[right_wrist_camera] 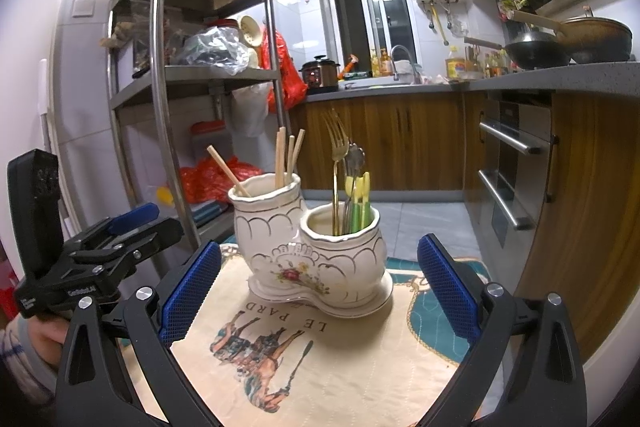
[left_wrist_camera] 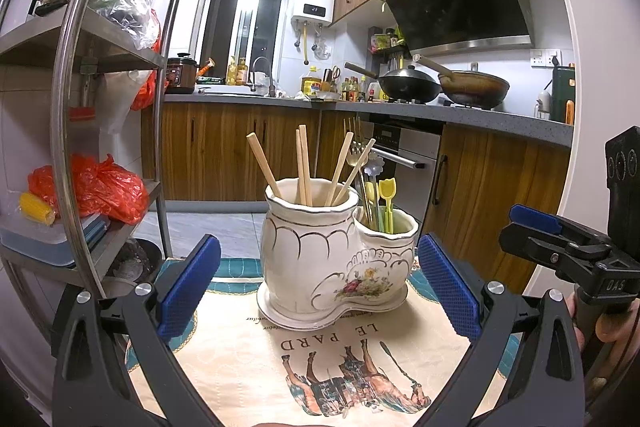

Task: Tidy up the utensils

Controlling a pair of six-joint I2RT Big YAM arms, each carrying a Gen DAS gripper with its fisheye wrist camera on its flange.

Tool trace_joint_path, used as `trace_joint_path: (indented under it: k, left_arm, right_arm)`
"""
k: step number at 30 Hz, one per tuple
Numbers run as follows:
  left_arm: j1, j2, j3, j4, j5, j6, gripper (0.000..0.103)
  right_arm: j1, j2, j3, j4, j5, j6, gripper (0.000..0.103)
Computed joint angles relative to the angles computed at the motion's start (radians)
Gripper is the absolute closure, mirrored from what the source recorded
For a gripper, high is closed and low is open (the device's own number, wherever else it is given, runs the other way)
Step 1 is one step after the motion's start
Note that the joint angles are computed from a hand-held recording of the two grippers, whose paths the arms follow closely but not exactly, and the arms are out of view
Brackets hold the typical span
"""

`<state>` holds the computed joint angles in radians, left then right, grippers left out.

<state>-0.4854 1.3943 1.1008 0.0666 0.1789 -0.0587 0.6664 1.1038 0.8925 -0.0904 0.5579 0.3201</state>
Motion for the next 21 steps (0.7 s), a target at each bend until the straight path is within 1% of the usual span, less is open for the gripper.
trace_joint_path:
  k: [17, 21]
  left_arm:
    - [0.001, 0.003, -0.002, 0.003, 0.009, 0.005, 0.006]
    - [0.004, 0.007, -0.001, 0.002, 0.017, 0.017, 0.006]
  right_arm:
    - [0.004, -0.002, 0.001, 0.002, 0.001, -0.007, 0.005]
    - [0.003, -0.004, 0.0, -0.002, -0.001, -0.006, 0.005]
